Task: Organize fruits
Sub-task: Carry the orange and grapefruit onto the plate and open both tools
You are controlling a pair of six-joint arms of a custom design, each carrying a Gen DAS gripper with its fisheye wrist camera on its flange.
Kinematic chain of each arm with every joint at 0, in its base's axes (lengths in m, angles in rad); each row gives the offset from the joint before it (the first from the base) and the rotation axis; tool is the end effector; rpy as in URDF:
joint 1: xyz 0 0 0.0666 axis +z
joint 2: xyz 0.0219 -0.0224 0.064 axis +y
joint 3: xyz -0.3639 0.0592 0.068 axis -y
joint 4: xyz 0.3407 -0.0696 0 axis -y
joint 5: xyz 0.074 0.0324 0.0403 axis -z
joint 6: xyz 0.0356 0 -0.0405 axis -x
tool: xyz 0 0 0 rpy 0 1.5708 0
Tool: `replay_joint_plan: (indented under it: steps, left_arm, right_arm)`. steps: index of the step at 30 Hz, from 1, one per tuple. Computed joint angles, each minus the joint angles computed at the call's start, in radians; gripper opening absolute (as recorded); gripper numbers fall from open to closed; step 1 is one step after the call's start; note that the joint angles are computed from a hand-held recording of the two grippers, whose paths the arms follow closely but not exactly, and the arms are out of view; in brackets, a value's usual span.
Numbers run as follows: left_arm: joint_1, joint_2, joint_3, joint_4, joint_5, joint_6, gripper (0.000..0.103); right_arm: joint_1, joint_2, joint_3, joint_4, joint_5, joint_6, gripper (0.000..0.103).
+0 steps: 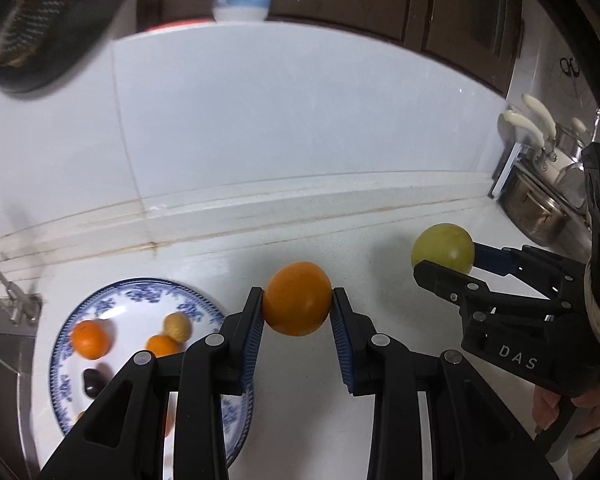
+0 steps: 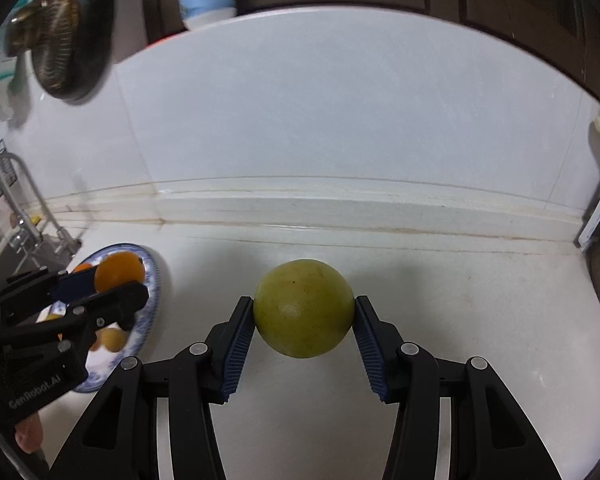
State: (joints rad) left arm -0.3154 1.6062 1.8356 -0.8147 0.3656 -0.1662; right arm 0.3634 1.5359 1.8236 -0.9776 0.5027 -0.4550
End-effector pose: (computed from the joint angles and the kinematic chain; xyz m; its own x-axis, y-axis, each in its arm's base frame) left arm 0.4939 -0.1750 0.5099 -0.4232 0.3006 -0.8547 0.6520 0.7561 -0.0569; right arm 0.4594 0.1559 0.5262 -0.5186 0.2148 -0.8276 0.2936 0.9538 0.0635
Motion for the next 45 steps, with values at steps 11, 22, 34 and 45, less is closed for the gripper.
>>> replay_joint_plan:
  steps: [11, 22, 34, 45]
  left_arm:
    - [0.106, -0.113, -0.111, 0.058, 0.056, -0.004, 0.033]
    - [0.216, -0.142, -0.134, 0.065, 0.089, -0.015, 0.033]
    - [0.289, -0.081, -0.070, 0.004, 0.096, -0.094, 0.033]
    - [0.310, 0.048, 0.049, -0.097, 0.139, -0.129, 0.033]
  right_arm:
    - [0.117, 0.028, 0.090, 0.003, 0.070, 0.023, 0.051]
    - [0.178, 0.123, 0.250, -0.030, 0.056, 0.066, 0.051]
    - [0.188, 0.322, 0.565, -0.163, -0.020, 0.097, 0.051]
    - [0.164, 0.463, 0.723, -0.277, -0.133, 0.071, 0.051]
